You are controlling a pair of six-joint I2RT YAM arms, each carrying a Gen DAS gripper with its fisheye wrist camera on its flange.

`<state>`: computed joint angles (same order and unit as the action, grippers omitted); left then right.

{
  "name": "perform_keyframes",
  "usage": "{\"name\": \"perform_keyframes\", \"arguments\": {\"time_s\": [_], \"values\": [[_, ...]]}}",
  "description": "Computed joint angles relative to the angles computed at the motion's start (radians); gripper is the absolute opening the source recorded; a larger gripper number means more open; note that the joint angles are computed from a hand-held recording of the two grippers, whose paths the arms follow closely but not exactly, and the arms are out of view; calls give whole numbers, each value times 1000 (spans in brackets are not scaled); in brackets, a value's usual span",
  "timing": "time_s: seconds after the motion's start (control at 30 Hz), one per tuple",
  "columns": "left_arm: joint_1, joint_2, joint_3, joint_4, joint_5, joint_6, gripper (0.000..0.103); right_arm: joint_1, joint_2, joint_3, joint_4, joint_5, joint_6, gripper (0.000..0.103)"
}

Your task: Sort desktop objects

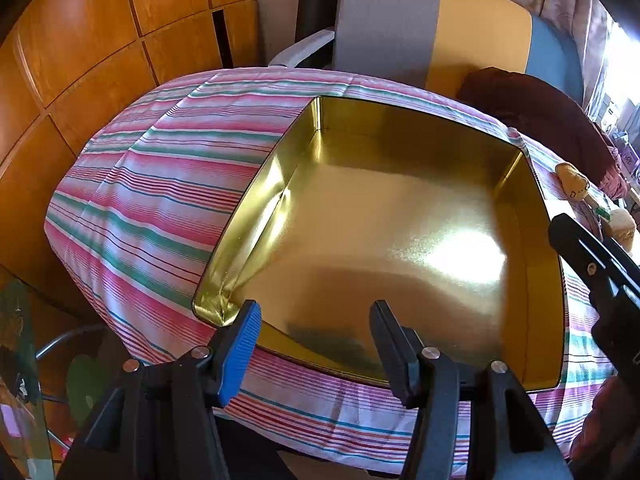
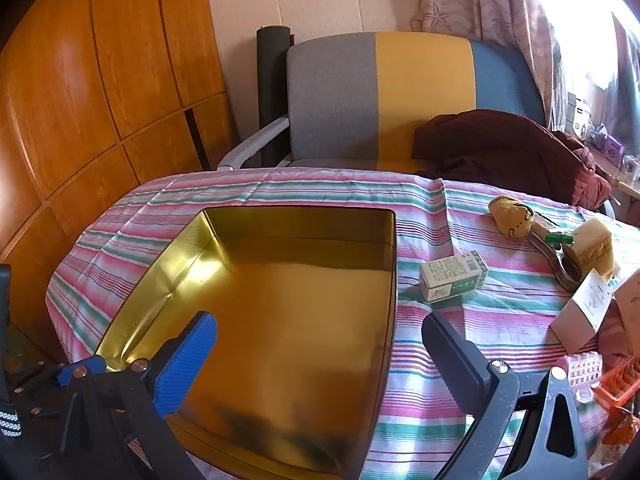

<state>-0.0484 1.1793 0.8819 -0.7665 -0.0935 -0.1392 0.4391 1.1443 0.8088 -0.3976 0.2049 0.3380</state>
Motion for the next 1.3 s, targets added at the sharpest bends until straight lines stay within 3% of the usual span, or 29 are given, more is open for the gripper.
{"name": "perform_keyframes", "arguments": {"time_s": [0.3, 0.57, 0.73, 0.97, 1.1, 1.3], "values": [[-83, 3, 13, -4, -20, -18, 57, -101, -80, -36, -21, -28, -24, 103], [-242, -14, 39, 1, -57, -21, 57, -393, -206, -121, -23, -155, -67, 101], [-328, 8, 84, 14, -18, -34, 58, -656, -228, -157, -25, -226, -120, 95], [-430, 92, 177, 29, 62, -50, 58, -933, -158, -150, -1, -336, -185, 79], [-482, 144, 225, 57, 79, -45, 58, -992, -131, -154, -10, -419, -242, 80], [-510, 308, 386, 61, 144, 0, 58, -936, -112, -186, -39, -384, -249, 86]]}}
